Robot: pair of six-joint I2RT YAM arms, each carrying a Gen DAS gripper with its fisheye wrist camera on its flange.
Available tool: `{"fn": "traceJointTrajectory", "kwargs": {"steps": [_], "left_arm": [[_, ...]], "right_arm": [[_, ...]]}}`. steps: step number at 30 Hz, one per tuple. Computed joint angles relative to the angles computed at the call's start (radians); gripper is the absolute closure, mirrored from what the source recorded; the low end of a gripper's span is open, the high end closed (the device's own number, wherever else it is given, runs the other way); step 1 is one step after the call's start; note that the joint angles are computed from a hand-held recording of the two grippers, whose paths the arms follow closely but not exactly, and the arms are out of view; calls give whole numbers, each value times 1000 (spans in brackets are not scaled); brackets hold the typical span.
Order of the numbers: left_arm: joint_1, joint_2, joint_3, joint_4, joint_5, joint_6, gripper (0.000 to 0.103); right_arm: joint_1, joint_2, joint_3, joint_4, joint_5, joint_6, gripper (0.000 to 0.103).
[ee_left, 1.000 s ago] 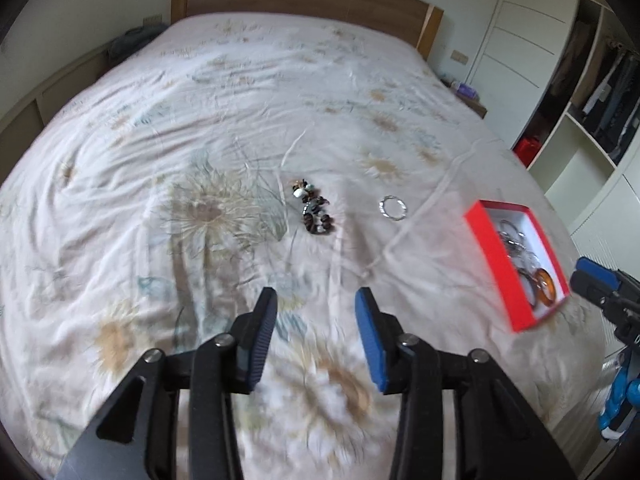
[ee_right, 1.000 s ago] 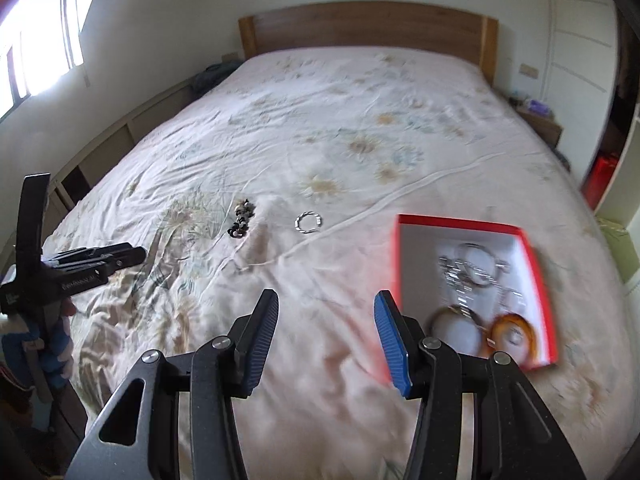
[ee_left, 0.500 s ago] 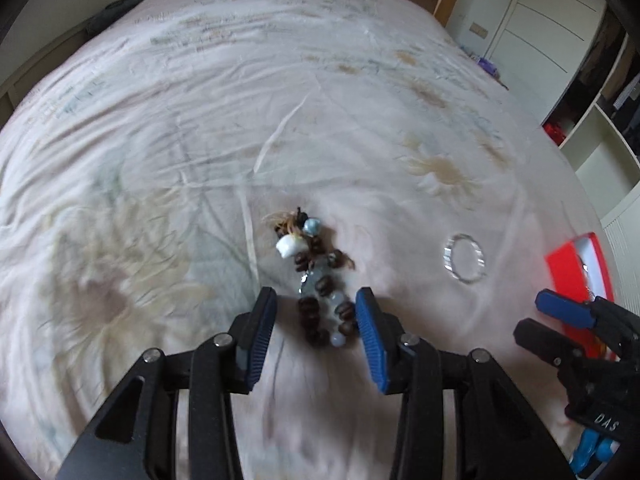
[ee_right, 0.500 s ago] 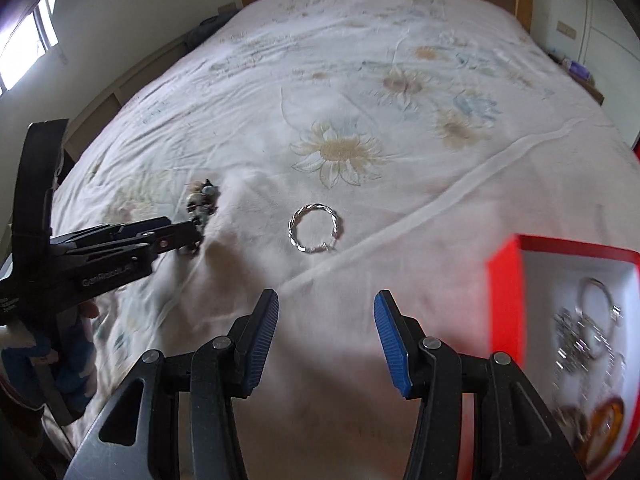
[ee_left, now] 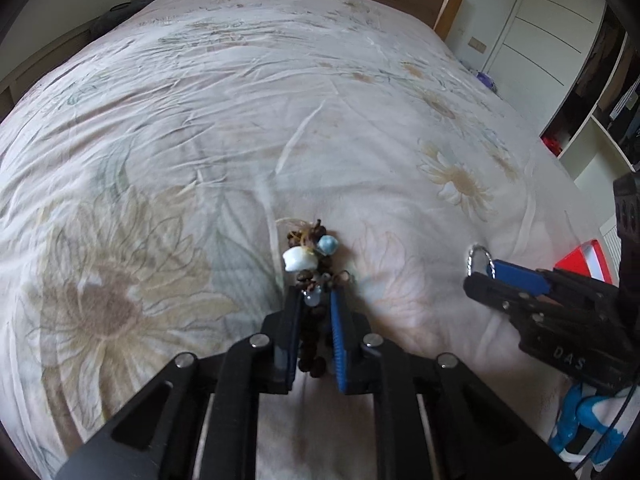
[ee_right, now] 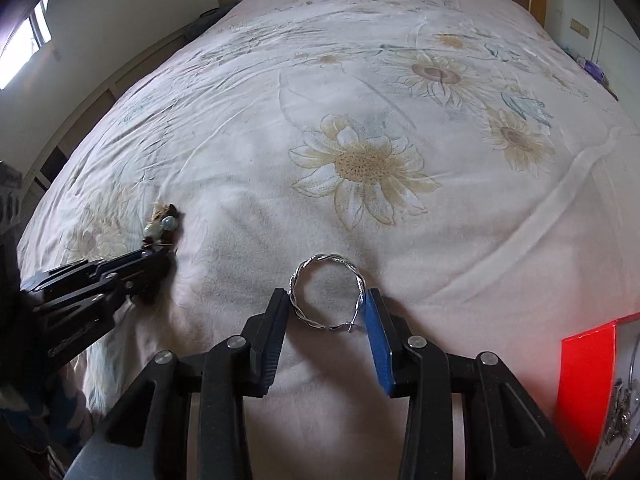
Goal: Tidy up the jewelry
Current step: 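Grasp the dark beaded bracelet with the left tool while the right tool grasps the twisted silver hoop, then carry beaded bracelet and twisted hoop into the red box and open both tools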
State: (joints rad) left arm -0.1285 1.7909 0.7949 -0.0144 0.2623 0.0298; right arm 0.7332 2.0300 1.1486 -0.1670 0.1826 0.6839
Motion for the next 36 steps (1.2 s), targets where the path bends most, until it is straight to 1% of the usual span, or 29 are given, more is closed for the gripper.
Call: {"fn": "traceJointTrajectory", "kwargs": {"steps": [5,8,12,16,19,22,25,29,31,32,34,36], "left_arm": [[13,-75,-44,-30,1,3,90],[24,-160,-84,-65,2,8,90],[36,-319,-133,-153,4,21,90],[25,-492,-161,-266,2,29,90],[-19,-609,-167,-346,-17,8,90],[-98,-701,-159,-412,-50,-38,90],[-231,-753,-141,-450,-115,-105,90],[-449,-717,-93,-440,-208,-222,90],[-572,-648,-52,-408,-255,-284,90],[-603,-622,-39,-394,-264,-298,90],[-699,-517,20,-356,-292,-339,90],[-765,-420,80,-325,-311,-361,90]], "right_arm": [[23,-71,-61,13,11,29,65],[59,-153,-106,-8,40,58,65],[113,-273,-160,-57,90,101,65],[176,-421,-219,-136,162,155,65],[218,-547,-262,-222,220,196,65],[251,-676,-304,-321,278,237,65],[270,-803,-352,-421,327,277,65],[270,-995,-438,-569,366,333,65],[254,-1098,-488,-644,371,355,65],[234,-1152,-516,-678,368,355,65],[191,-1225,-560,-715,355,336,65],[100,-1298,-613,-715,313,264,65]]}}
